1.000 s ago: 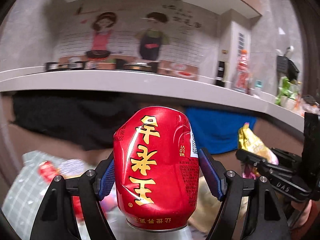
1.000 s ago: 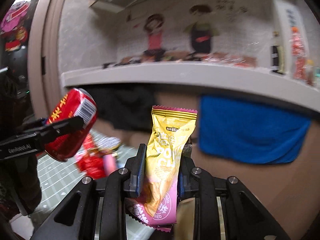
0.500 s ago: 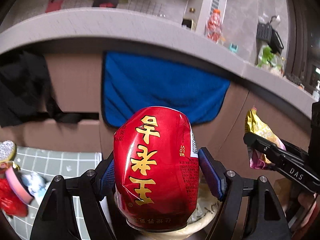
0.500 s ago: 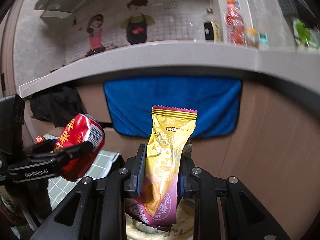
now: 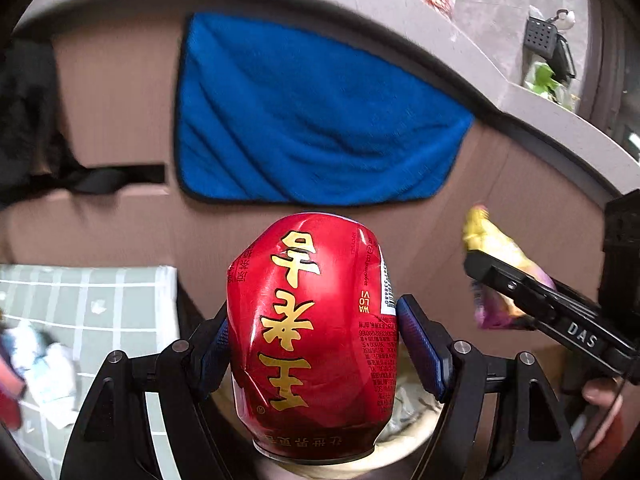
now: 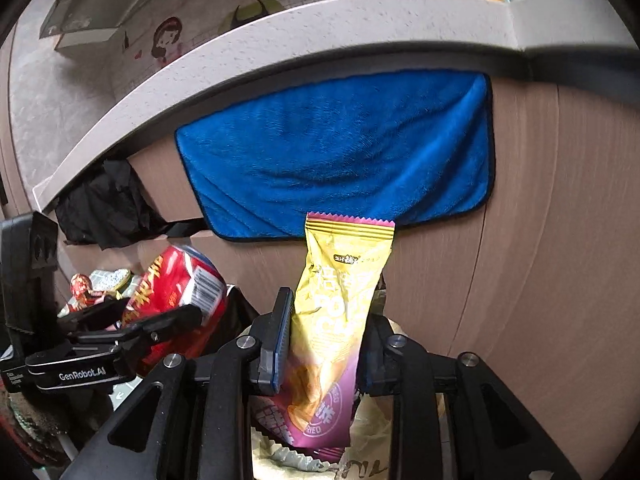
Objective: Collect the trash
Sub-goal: 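Carry both items to the yellow-lined bin while right tool releases packet inside, then open left tool to drop red can into the bin, then grasp red paper cup with left tool while right tool grasps red plastic bag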
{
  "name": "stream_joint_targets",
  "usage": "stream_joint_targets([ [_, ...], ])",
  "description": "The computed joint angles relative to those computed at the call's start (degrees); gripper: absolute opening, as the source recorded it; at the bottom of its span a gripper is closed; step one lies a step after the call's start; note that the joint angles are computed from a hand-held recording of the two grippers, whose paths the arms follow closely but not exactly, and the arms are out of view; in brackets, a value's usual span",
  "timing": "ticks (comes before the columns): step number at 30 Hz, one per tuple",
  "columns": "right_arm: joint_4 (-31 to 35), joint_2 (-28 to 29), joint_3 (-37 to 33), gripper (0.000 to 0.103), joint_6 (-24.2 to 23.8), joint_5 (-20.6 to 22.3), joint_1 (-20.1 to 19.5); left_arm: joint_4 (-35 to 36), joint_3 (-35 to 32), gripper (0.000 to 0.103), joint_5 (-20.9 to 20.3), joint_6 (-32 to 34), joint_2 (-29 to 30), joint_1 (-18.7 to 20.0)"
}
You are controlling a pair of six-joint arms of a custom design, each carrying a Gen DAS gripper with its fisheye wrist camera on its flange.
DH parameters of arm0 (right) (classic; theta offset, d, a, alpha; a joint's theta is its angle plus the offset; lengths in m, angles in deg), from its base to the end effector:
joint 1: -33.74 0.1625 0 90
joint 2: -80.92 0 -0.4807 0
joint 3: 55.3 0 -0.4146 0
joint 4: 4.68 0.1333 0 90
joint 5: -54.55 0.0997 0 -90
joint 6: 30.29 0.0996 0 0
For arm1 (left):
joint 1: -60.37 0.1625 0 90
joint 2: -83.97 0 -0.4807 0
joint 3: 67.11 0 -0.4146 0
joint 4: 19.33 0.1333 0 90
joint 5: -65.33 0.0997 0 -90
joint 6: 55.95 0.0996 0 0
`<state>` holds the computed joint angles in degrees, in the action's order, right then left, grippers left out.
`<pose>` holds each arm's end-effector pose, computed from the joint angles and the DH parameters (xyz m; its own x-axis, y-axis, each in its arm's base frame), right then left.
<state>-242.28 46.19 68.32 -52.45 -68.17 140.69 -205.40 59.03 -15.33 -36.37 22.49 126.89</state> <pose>0.2295 -0.4804 0.0635 -0.8129 -0.0053 0.5823 -0.4946 0.5343 -0.6855 -0.0794 -0.5578 0.1782 -0.7705 0.5597 -0.3052 0.6350 0.6318 -0.4446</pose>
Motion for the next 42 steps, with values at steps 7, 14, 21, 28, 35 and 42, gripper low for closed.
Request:
stream_joint_targets([
  [7, -0.23, -0.48, 0.58, 0.050, 4.23, 1.89, -2.19, 5.76, -3.43, 0.090, -4.31, -2.49, 1.25, 2.73],
  [14, -1.31, 0.88, -0.51, 0.050, 3.14, -2.65, -0.47, 0.70, -2.34, 0.090, 0.51, -1.72, -0.96, 2.79],
  [21, -3.24, 3.59, -3.53, 0.050, 0.16, -6.52, 3.58, -7.44, 1.15, 0.090, 6.95, 2.72, -6.02, 3.76],
  [28, -1.56, 7.85, -9.39, 0.050, -2.60, -7.62, 8.79, -6.21, 2.08, 0.090, 8.62, 3.86, -13.57, 8.72],
  [35, 7.04, 12.14, -15.46, 0.050, -0.79, -6.77, 12.27, -3.76, -0.81, 0.090, 6.62, 4.11, -18.99, 17.48],
  [42, 15.25, 15.57, -19.71, 0.050, 2.98, -3.89, 12.98, 2.32, -9.11, 0.090, 5.00, -0.74, -17.70, 26.58],
])
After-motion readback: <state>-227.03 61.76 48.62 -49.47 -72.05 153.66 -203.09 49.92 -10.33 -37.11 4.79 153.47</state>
